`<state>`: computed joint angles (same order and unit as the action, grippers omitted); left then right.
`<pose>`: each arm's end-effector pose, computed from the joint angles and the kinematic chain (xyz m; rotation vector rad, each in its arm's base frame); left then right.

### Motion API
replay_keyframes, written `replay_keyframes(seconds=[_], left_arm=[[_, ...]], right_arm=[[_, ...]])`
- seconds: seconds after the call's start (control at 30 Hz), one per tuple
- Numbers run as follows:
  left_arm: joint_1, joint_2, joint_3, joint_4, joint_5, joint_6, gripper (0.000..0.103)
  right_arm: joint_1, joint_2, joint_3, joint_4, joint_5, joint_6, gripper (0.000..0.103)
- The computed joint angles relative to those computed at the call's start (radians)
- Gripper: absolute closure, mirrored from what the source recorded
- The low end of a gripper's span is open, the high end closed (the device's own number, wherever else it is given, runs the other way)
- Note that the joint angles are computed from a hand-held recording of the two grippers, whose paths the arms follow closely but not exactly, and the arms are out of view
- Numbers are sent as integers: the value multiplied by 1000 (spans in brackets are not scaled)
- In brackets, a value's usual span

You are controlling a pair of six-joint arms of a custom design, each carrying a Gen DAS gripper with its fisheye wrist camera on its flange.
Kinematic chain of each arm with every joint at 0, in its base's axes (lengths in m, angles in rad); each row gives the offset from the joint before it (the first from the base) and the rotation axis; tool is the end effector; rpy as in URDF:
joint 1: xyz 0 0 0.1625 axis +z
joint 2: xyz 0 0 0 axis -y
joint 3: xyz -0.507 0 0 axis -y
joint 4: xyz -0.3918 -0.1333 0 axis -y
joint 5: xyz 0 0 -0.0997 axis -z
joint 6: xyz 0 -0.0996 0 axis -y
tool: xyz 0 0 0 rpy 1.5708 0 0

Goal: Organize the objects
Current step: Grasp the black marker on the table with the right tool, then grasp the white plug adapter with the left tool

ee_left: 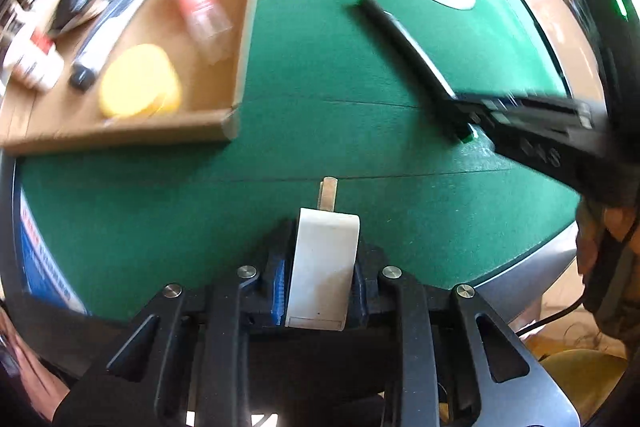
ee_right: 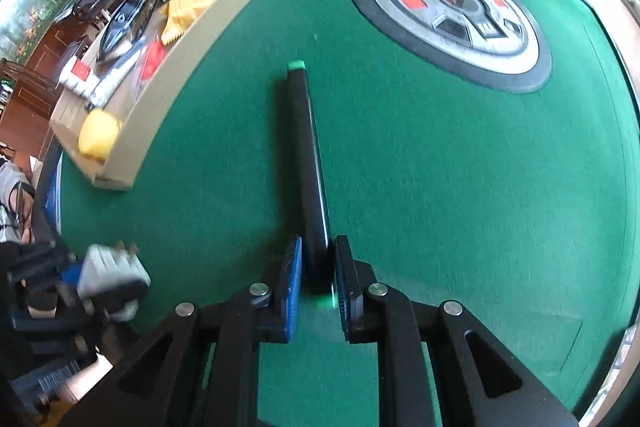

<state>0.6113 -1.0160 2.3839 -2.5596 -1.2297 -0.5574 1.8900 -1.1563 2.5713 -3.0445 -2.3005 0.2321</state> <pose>-0.2351 -0.3683 0.0856 0.6120 2.5664 0.0549 0.1793 -0.3292 0.1713 0.0788 -2.4344 0.3220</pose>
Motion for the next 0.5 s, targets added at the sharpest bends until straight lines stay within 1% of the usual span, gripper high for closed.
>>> replay_keyframes(seconds=[0.03,0.07,0.13,0.2,0.23,0.27,0.37,0.43,0.47,0.5], left_arm=[[-3,10,-9,6,0,13,78],[-6,20,-18,14,3,28,78],[-7,27,-35,43,11,59,78],[-8,46,-57,60,16,87,79],[-9,54,-67,70,19,96,80],[-10,62,-76,79,22,104,81],[-19,90,-99,88,26,128,81],[-29,113,-118,99,31,135,81],[-33,126,-128,104,31,136,81],[-38,139,-139,106,27,133,81]], right_arm=[[-2,17,-13,-7,-6,-9,85],[0,37,-19,-37,-17,-29,83],[8,78,-33,-83,-45,-68,82],[21,117,-33,-143,-80,-122,84],[19,121,-23,-171,-84,-137,90],[17,118,-13,-189,-86,-134,90],[-1,84,26,-225,-85,-100,90],[-11,50,52,-230,-91,-77,90],[-25,21,66,-224,-86,-78,90],[-55,-51,112,-235,-81,-110,90]])
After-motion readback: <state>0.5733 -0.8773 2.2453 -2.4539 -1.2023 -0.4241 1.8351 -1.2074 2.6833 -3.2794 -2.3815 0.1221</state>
